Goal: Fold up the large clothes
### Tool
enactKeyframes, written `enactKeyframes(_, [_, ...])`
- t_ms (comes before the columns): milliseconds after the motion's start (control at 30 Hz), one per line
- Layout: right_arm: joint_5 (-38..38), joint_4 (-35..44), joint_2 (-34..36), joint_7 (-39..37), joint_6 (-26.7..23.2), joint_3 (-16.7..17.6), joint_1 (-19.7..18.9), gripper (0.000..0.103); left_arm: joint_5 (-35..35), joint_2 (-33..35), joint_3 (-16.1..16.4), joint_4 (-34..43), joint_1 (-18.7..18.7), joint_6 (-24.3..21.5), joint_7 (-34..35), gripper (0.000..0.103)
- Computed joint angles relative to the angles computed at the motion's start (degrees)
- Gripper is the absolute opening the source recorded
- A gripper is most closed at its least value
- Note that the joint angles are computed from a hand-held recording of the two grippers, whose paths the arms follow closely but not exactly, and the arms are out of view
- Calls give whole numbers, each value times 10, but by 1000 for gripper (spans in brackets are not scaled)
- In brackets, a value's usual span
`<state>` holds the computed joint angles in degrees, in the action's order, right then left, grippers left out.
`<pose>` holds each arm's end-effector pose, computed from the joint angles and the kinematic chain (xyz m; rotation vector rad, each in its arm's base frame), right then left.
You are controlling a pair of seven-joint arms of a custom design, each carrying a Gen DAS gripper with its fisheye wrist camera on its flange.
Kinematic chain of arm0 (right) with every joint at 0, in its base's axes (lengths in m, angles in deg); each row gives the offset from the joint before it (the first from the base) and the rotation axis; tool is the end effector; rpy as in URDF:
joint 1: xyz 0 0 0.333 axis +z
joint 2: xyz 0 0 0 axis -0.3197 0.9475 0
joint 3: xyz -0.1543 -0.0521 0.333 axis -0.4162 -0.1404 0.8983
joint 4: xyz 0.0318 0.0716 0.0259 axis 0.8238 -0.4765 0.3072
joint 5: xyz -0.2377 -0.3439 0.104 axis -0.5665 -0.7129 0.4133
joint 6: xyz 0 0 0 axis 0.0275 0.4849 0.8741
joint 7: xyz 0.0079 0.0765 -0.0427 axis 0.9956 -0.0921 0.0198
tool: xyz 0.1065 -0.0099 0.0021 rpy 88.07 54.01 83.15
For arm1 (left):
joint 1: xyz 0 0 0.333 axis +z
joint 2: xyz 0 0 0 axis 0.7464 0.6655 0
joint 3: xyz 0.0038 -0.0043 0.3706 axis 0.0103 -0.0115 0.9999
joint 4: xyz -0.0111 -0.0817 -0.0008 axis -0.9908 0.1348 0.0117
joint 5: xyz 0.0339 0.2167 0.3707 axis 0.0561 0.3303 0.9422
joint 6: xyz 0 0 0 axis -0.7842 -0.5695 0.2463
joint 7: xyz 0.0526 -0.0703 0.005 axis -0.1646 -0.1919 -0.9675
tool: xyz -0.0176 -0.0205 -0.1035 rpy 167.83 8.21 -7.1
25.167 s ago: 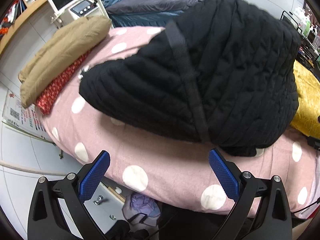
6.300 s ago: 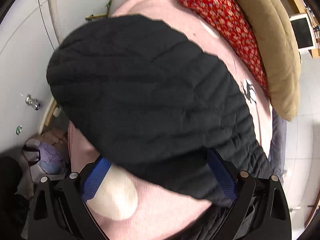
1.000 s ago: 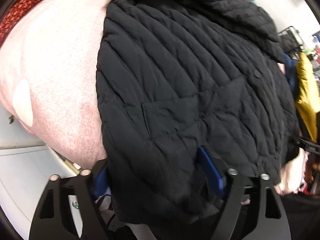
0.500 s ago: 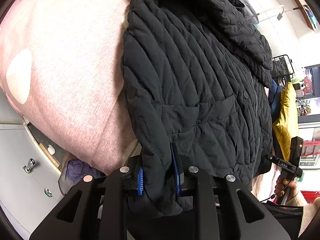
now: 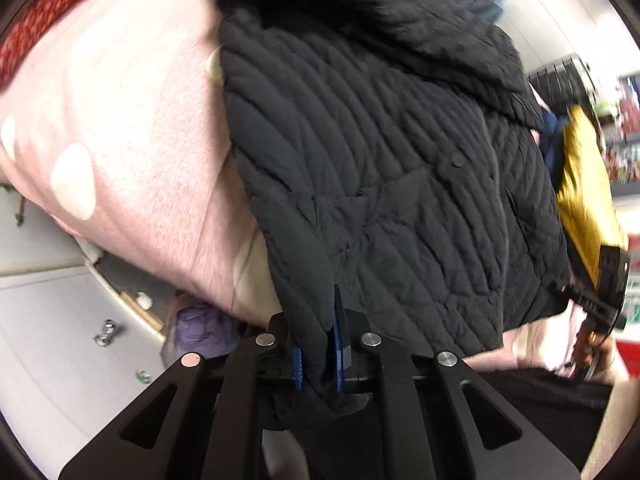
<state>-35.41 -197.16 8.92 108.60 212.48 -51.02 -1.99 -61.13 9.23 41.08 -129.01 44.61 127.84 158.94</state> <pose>0.4321 0.0552 0.3851 -1.3532 2.1756 0.3047 0.6260 -0.1444 0.4450 1.5570 -2.4910 0.2811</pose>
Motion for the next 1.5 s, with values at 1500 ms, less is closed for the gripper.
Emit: enactKeyframes(1500, [46, 371, 242, 150, 31, 46, -191, 14, -87, 377, -56, 617, 15, -62, -198, 16])
